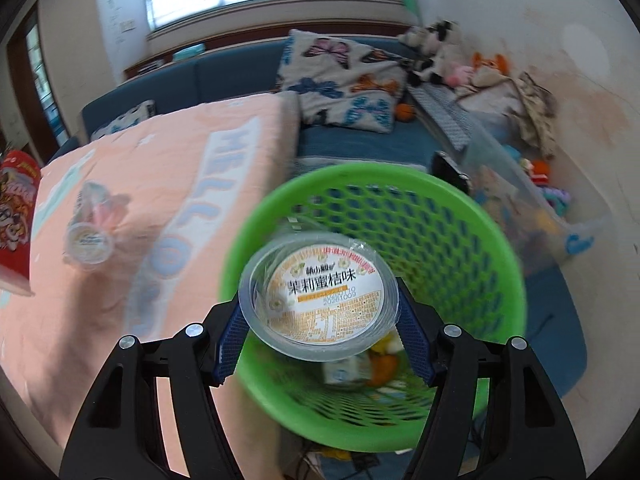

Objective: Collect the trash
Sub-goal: 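Drop the jelly cup into the basket with the right gripper while the left carries the red cup, then open the left gripper over the green basket to drop the red cup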

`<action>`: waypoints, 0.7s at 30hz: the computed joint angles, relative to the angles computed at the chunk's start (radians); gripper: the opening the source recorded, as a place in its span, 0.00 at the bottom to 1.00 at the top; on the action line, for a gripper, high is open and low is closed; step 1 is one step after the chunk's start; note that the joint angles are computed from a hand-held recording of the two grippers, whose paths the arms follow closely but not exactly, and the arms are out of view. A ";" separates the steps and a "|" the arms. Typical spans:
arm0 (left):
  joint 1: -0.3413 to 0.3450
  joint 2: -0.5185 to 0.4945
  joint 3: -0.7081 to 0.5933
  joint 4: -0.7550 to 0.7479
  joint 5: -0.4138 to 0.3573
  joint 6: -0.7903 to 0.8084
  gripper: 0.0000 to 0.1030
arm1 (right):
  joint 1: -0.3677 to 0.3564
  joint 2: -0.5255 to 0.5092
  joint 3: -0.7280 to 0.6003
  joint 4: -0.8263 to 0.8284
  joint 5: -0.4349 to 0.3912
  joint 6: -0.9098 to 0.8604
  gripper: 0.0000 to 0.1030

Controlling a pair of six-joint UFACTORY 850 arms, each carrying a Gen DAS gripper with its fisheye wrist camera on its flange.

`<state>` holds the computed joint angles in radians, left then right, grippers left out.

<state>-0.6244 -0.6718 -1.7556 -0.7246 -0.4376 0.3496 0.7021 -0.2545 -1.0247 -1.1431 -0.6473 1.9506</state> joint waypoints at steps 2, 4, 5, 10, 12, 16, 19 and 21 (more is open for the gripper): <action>-0.021 -0.023 -0.041 0.018 -0.016 -0.011 0.61 | -0.010 0.020 0.030 0.000 -0.002 0.020 0.65; -0.039 -0.048 -0.083 0.033 -0.033 -0.022 0.61 | -0.017 0.031 0.047 -0.001 -0.003 0.037 0.66; -0.045 -0.057 -0.097 0.038 -0.039 -0.024 0.61 | -0.021 0.038 0.058 -0.004 -0.001 0.050 0.67; -0.084 -0.135 -0.223 0.085 -0.094 -0.064 0.61 | -0.032 0.079 0.112 -0.040 0.016 0.116 0.72; -0.098 -0.165 -0.271 0.104 -0.112 -0.078 0.61 | -0.030 0.093 0.127 -0.044 0.005 0.126 0.72; -0.122 -0.238 -0.390 0.137 -0.160 -0.096 0.61 | -0.017 0.132 0.159 -0.064 -0.008 0.156 0.73; -0.145 -0.318 -0.516 0.166 -0.212 -0.126 0.61 | 0.001 0.158 0.176 -0.070 -0.037 0.168 0.75; -0.158 -0.367 -0.593 0.197 -0.237 -0.154 0.61 | 0.016 0.179 0.193 -0.073 -0.060 0.181 0.76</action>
